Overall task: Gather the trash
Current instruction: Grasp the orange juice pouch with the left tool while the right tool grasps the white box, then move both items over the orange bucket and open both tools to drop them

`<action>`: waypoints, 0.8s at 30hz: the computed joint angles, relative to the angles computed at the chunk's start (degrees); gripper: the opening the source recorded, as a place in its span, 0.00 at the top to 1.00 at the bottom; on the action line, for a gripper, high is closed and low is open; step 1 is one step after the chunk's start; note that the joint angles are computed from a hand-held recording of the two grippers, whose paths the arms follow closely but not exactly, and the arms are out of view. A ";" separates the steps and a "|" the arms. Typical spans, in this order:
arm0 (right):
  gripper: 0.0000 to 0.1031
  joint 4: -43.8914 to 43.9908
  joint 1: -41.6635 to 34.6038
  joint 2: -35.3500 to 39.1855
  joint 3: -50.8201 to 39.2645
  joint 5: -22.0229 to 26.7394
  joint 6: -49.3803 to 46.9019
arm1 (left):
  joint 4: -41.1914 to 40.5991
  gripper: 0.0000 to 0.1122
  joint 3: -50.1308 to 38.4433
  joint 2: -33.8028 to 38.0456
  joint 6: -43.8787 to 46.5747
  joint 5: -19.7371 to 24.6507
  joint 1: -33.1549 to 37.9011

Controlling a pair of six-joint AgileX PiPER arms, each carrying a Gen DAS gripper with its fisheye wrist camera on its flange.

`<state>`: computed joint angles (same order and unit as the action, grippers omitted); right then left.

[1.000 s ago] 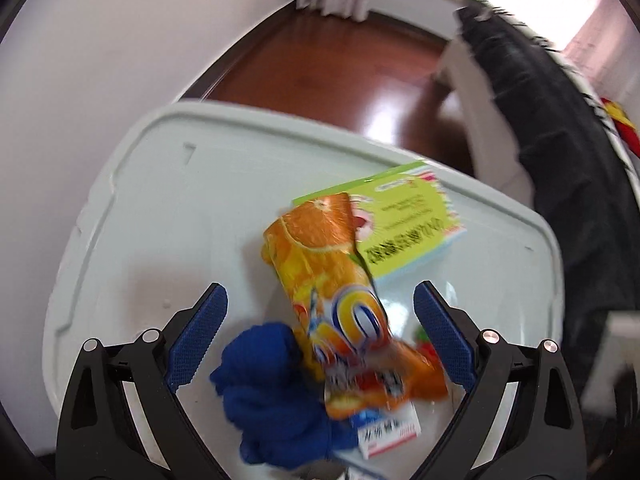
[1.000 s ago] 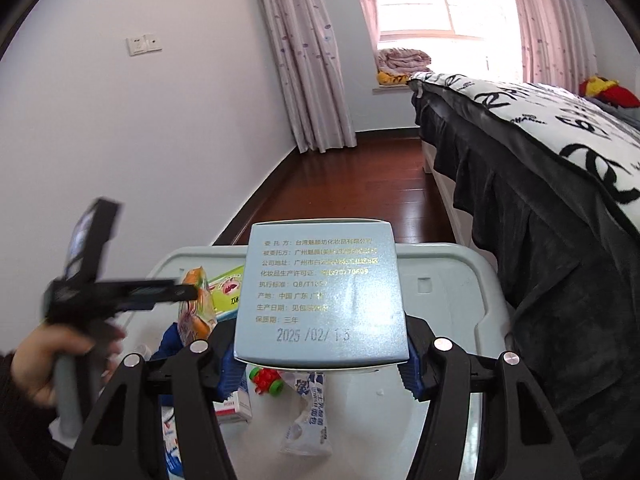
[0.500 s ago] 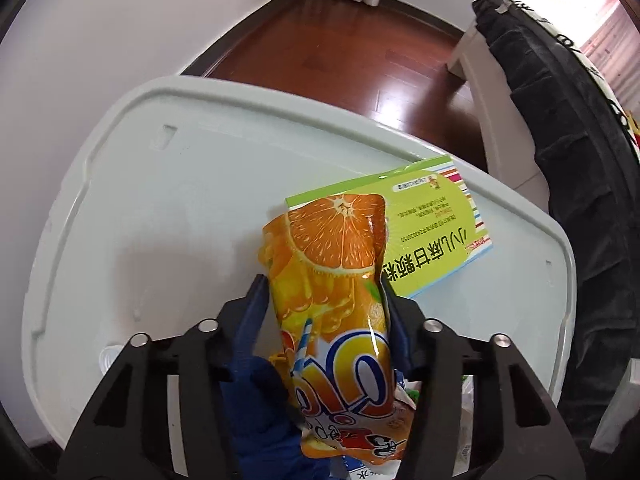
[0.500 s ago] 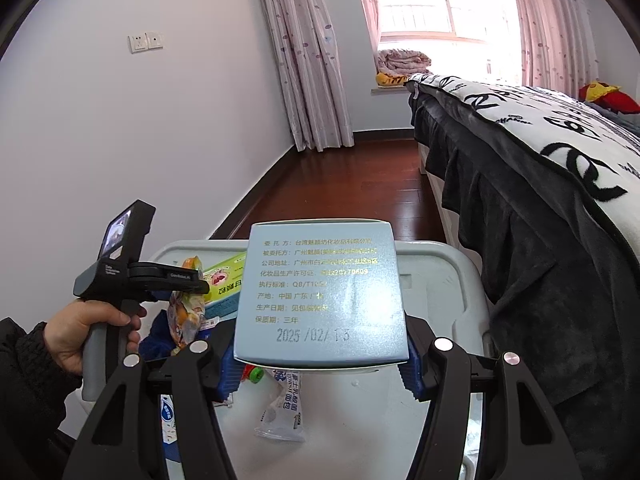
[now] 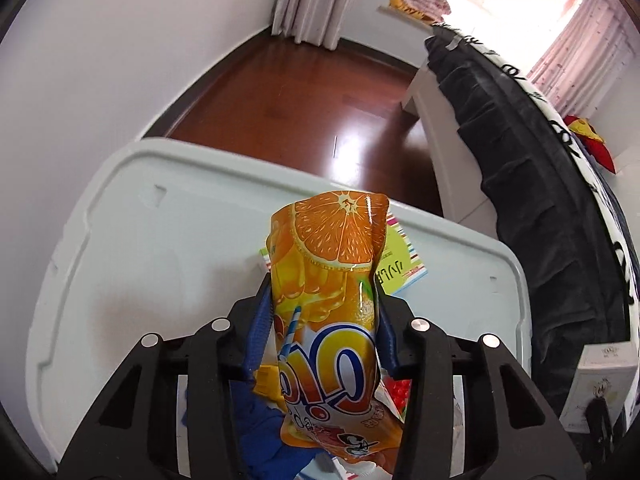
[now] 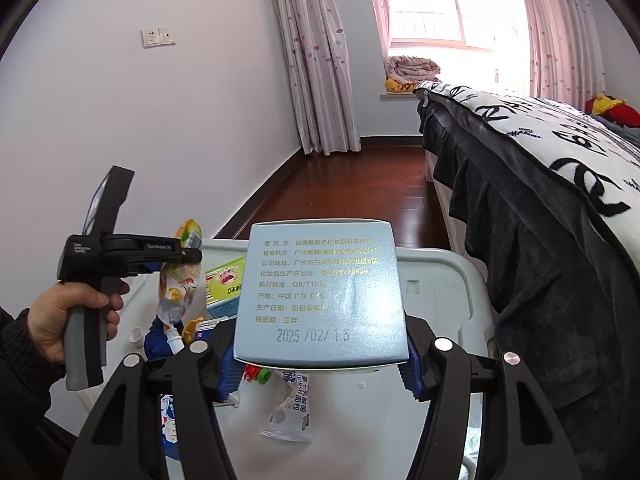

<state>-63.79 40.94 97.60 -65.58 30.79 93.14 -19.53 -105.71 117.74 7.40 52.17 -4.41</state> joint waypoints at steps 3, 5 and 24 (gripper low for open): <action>0.42 -0.88 0.51 -0.47 0.51 0.16 0.88 | -2.53 0.62 4.43 -4.21 4.83 -1.17 0.90; 0.42 -1.40 1.28 -1.13 0.90 0.40 1.63 | -5.44 0.62 9.69 -8.68 9.78 -2.57 2.35; 0.42 -4.54 38.17 1.92 -4.10 17.23 14.73 | -22.17 0.62 55.17 -53.97 60.57 14.09 34.89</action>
